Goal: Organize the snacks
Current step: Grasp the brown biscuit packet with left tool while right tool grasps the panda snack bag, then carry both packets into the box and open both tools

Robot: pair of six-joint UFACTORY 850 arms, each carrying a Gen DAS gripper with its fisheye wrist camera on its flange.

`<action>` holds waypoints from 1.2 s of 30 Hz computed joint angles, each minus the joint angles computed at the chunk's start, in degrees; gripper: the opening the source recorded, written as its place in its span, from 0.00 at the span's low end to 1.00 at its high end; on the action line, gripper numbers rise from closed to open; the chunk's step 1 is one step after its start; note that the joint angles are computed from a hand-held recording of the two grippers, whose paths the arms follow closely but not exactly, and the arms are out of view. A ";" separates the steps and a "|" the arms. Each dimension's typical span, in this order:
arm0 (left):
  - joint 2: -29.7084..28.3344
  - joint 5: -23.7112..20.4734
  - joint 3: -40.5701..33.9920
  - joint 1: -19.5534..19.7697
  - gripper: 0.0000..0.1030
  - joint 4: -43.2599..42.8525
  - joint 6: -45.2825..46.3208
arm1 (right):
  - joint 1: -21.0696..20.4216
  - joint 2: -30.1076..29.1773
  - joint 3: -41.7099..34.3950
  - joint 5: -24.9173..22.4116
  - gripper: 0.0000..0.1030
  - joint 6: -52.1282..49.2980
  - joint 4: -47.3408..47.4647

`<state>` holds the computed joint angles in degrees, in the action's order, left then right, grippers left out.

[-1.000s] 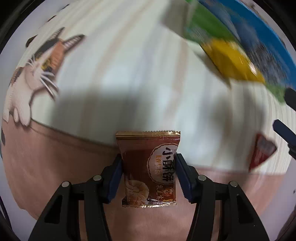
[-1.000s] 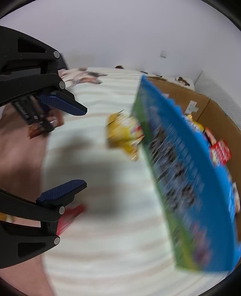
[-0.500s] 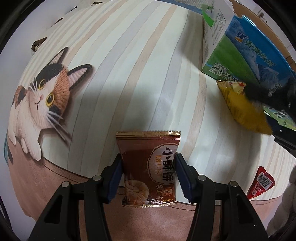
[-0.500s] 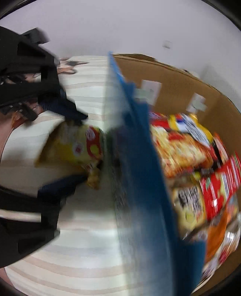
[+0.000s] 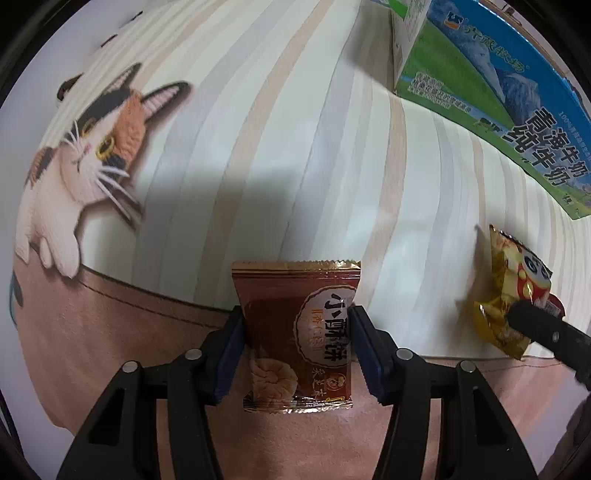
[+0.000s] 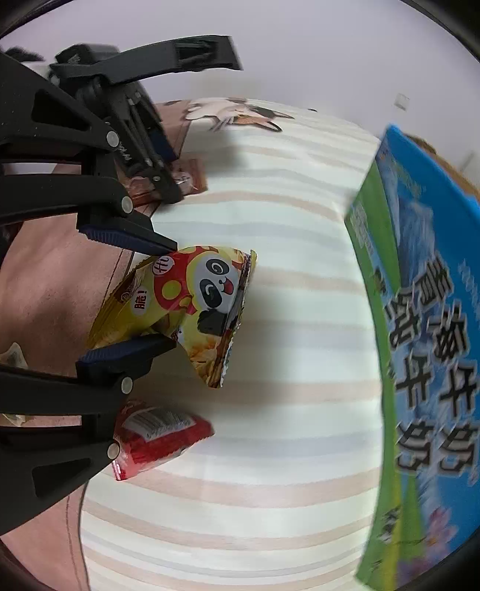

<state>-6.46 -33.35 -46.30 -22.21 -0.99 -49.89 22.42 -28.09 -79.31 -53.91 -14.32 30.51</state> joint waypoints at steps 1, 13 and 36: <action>0.40 1.00 0.60 0.27 0.58 -2.35 1.28 | -0.02 -0.39 -0.31 -0.03 0.67 0.59 0.23; 5.26 4.95 8.49 2.63 0.64 -15.70 11.62 | 1.74 -4.52 -2.85 3.22 0.65 5.88 -1.59; 12.02 2.32 -1.63 -5.01 0.53 -0.61 -2.90 | -4.51 7.73 0.67 1.79 0.48 -11.06 14.85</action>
<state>5.56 -31.03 -47.93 -27.23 -1.60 -52.80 17.91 -20.37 -78.64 -52.12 -25.37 45.36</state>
